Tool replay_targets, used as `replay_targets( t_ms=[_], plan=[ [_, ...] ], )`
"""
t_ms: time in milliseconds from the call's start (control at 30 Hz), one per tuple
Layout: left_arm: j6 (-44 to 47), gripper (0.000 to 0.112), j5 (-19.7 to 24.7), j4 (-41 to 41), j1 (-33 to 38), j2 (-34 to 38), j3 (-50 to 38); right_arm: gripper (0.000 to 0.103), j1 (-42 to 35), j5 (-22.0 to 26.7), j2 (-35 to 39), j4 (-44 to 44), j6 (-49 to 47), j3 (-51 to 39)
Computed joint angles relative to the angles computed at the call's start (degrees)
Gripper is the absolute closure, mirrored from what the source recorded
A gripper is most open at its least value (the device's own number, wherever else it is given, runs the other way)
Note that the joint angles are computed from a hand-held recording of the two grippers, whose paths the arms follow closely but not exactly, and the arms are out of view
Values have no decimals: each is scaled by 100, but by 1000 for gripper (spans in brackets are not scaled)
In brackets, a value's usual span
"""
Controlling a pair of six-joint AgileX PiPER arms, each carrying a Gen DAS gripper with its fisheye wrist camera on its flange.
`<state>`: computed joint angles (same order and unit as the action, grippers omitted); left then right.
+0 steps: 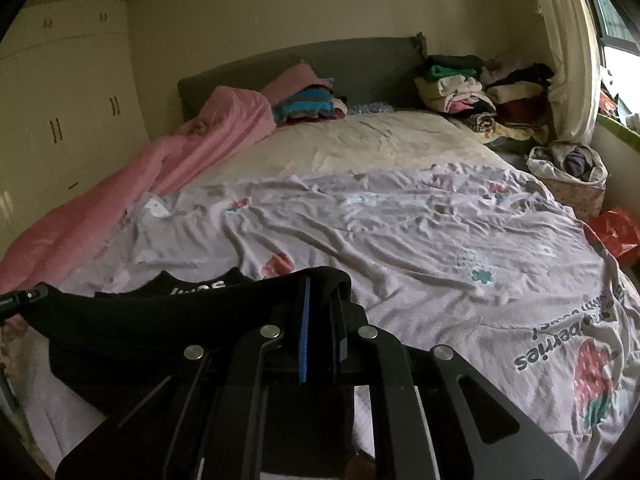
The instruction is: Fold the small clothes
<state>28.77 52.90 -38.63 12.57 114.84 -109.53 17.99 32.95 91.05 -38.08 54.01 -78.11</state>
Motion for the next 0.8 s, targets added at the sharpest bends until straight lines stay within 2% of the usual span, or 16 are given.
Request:
replay_targets(
  t_ms=[167, 400, 467, 500, 533, 567, 633, 800],
  plan=[
    [-124, 108, -108, 208, -126, 211, -187, 96, -76, 22, 280, -39, 19, -130],
    [-146, 105, -187, 293, -248, 465, -387, 94, -62, 289, 706, -121, -8, -408],
    [-90, 103, -223, 268, -260, 442, -302, 86, -18, 391, 755, -172, 41, -428],
    [-22, 102, -290, 223, -257, 387, -189, 72, 31, 452, 761, -399, 228, -402],
    [-42, 96, -305, 225, -266, 389, -196, 64, 78, 460, 745, -571, 385, -356],
    [-24, 83, -483, 264, -287, 293, -33, 64, 104, 425, 708, -708, 509, -281],
    [99, 74, -772, 221, -299, 115, 255, 64, 127, 420, 624, -753, 574, -180],
    [543, 68, -986, -151, -241, -259, 740, 64, 332, 433, 337, -966, 707, 179]
  ],
)
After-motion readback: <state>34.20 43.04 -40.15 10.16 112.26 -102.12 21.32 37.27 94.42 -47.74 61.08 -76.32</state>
